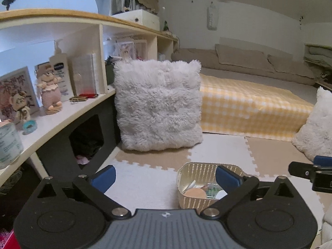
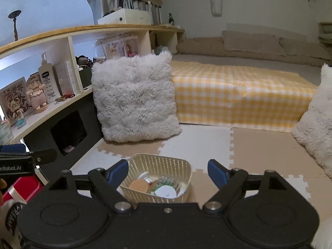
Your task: Organize rigid objects
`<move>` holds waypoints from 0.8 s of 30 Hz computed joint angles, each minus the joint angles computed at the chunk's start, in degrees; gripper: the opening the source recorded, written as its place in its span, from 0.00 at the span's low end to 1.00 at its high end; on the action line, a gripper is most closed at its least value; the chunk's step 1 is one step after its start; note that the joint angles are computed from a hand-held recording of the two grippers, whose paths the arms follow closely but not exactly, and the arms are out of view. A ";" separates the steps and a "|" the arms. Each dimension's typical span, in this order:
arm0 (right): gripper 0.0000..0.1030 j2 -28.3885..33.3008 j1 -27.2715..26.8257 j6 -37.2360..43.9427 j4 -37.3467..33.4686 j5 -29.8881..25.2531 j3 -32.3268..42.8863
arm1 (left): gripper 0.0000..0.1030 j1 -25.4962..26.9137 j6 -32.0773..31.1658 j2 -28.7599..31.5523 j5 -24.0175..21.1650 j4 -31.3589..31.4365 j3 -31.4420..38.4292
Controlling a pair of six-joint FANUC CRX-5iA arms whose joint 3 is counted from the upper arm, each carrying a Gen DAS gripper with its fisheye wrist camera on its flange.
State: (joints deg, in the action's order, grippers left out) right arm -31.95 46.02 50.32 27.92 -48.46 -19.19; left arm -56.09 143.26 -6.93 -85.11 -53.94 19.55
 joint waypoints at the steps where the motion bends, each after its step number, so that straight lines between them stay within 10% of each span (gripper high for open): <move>1: 0.83 -0.84 0.46 -0.94 1.04 0.10 -1.10 | 0.99 -0.96 0.58 0.14 -0.72 -0.99 -0.21; 24: 0.96 -10.12 8.99 -16.42 19.34 -4.36 -14.28 | 1.00 -8.35 8.17 -1.13 -2.07 -6.63 -6.71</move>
